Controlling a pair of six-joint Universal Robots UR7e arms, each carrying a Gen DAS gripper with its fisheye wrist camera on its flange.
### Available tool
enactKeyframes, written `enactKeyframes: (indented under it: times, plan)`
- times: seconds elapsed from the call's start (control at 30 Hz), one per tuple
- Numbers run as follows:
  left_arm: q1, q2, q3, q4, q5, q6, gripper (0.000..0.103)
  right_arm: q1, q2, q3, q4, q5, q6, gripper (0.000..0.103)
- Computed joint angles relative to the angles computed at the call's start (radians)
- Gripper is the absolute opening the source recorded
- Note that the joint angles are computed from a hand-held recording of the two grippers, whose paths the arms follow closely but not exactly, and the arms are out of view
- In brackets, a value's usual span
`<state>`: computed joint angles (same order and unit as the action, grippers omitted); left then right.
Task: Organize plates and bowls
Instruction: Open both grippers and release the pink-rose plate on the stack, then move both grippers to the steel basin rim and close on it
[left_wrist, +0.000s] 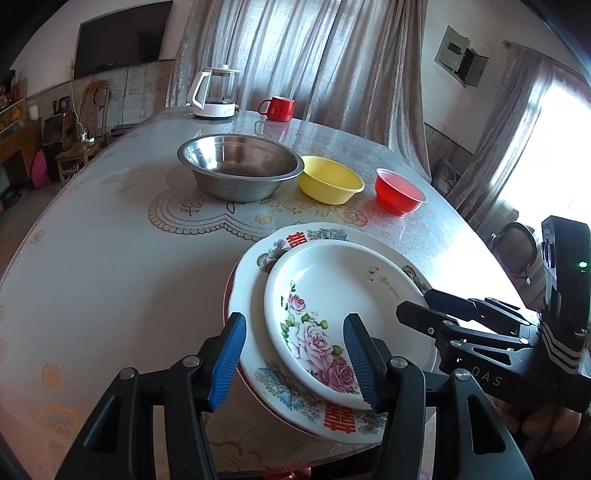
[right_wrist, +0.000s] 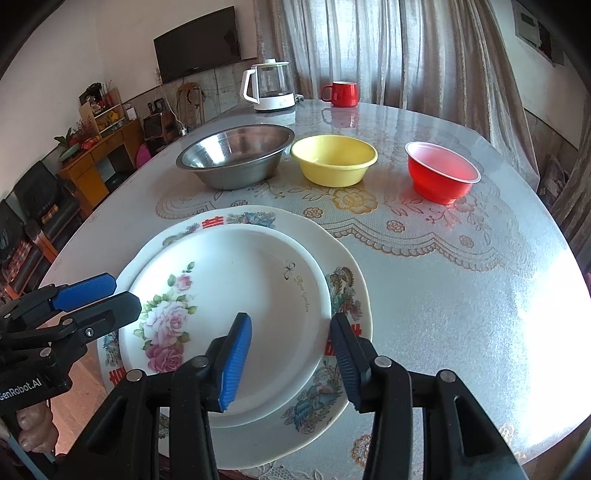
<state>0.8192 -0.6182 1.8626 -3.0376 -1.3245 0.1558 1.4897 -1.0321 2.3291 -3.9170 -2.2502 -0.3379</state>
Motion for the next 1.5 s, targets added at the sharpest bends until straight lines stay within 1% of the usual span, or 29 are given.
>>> enactKeyframes:
  times: [0.33, 0.53, 0.67, 0.73, 0.9, 1.1, 1.23, 1.33, 1.5]
  plan:
    - [0.023, -0.001, -0.021, 0.006, -0.002, -0.023, 0.055, -0.011, -0.005, 0.002, -0.026, 0.015, 0.013, 0.045]
    - [0.039, 0.004, -0.048, 0.017, 0.016, -0.046, 0.056, -0.014, -0.008, -0.005, -0.033, 0.011, 0.03, 0.045]
    - [0.05, 0.011, -0.076, 0.018, 0.039, -0.049, 0.055, -0.017, -0.02, -0.021, -0.013, 0.009, 0.034, 0.045]
    - [0.058, 0.018, -0.102, 0.034, 0.045, -0.052, 0.055, -0.022, -0.039, -0.026, 0.018, 0.04, 0.047, 0.045]
    - [0.073, 0.05, -0.18, 0.053, 0.082, -0.073, 0.055, -0.05, -0.095, -0.057, 0.156, 0.179, 0.123, 0.046]
    - [0.087, 0.11, -0.304, 0.076, 0.098, -0.074, 0.055, -0.074, -0.098, -0.161, 0.294, 0.296, 0.21, 0.049]
    - [0.1, 0.163, -0.418, 0.14, 0.098, -0.086, 0.055, -0.084, -0.076, -0.254, 0.381, 0.323, 0.264, 0.049]
    - [0.111, 0.213, -0.523, 0.223, 0.098, -0.12, 0.055, -0.093, -0.058, -0.321, 0.445, 0.347, 0.299, 0.049]
    - [0.12, 0.284, -0.661, 0.321, 0.08, -0.165, 0.054, -0.102, -0.023, -0.426, 0.558, 0.351, 0.34, 0.049]
